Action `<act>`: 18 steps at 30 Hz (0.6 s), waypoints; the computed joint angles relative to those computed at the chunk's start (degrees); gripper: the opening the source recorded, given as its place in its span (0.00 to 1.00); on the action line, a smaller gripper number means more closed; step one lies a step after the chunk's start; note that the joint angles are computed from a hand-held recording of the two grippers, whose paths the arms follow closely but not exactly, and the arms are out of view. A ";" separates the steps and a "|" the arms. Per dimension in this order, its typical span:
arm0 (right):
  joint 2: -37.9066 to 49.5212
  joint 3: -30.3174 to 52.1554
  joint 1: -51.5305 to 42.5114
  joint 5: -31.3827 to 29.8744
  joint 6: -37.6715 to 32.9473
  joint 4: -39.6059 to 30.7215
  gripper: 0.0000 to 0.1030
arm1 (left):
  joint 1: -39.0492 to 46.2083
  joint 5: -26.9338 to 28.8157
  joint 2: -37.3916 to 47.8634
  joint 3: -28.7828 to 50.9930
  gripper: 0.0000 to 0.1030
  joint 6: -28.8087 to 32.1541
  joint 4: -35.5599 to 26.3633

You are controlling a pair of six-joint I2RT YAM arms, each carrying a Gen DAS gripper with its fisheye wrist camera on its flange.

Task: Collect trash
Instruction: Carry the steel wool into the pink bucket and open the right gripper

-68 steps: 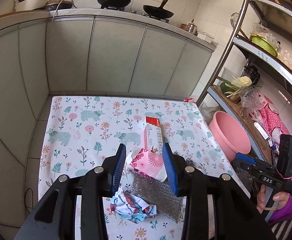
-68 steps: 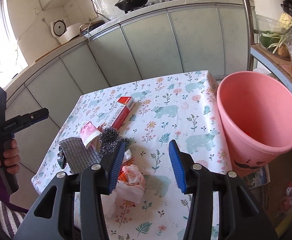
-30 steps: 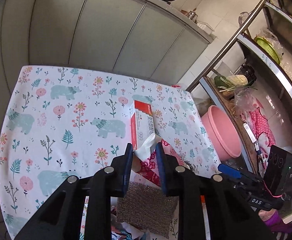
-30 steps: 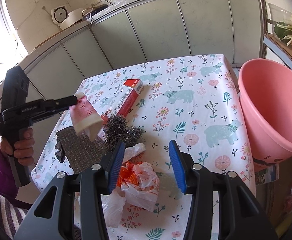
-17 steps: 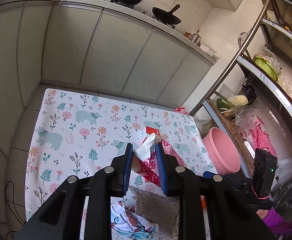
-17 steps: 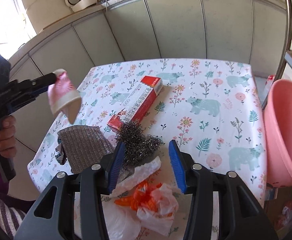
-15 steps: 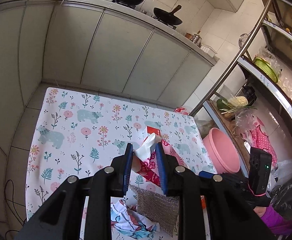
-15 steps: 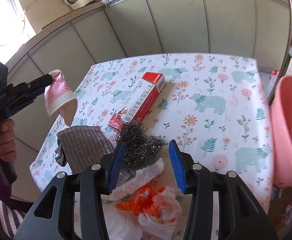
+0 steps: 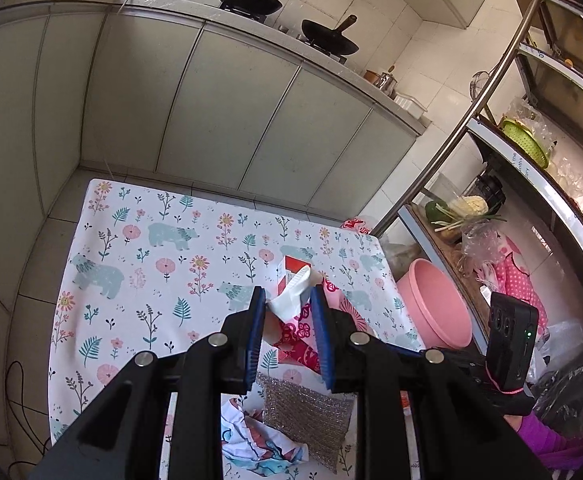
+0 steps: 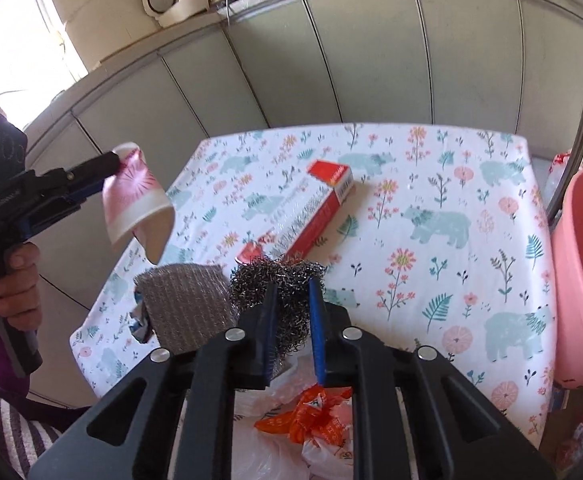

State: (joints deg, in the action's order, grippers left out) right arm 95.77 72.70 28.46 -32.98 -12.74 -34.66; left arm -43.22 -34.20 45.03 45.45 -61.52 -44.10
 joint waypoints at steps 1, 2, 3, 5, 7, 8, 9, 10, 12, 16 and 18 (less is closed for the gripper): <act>-0.84 -0.37 -0.48 -0.56 0.40 0.54 0.15 | -0.47 -0.58 0.35 0.49 0.22 -0.12 -0.21; -1.69 -0.73 -1.02 -1.16 0.81 1.09 0.15 | -0.95 -1.13 0.72 1.04 0.22 -0.21 -0.46; -2.36 -0.82 -1.51 -1.71 1.11 1.36 0.15 | -1.47 -1.75 1.26 1.72 0.22 -0.32 -0.69; -3.92 -1.29 -2.59 -2.71 1.85 2.09 0.15 | -1.99 -2.50 2.44 3.23 0.22 -0.15 -0.90; -5.47 -1.57 -4.05 -3.67 2.42 2.54 0.15 | -2.51 -3.36 3.79 4.87 0.22 0.36 -0.76; -6.22 -1.73 -4.76 -3.84 2.62 2.89 0.15 | -2.84 -3.85 4.63 5.83 0.22 0.66 -0.62; -7.05 -2.05 -5.51 -3.97 2.89 3.45 0.15 | -3.15 -4.33 5.52 6.78 0.22 1.18 -0.23; -7.84 -2.31 -6.37 -4.28 3.17 3.89 0.15 | -3.39 -4.64 6.44 7.68 0.22 1.92 0.35; -9.02 -2.64 -7.92 -4.43 3.64 4.70 0.15 | -3.63 -4.85 9.02 9.91 0.22 3.67 1.68; -10.58 -2.78 -11.75 -4.69 4.00 5.88 0.15 | -2.49 -2.92 14.75 14.20 0.22 8.57 5.70; -10.91 -2.78 -13.96 -4.99 4.77 6.65 0.15 | -1.59 -1.26 18.05 16.41 0.22 11.07 8.23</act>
State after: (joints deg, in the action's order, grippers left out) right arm 84.87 69.92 14.50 -37.97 -7.97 -28.02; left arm -44.81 -35.46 63.08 61.86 -50.45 -35.86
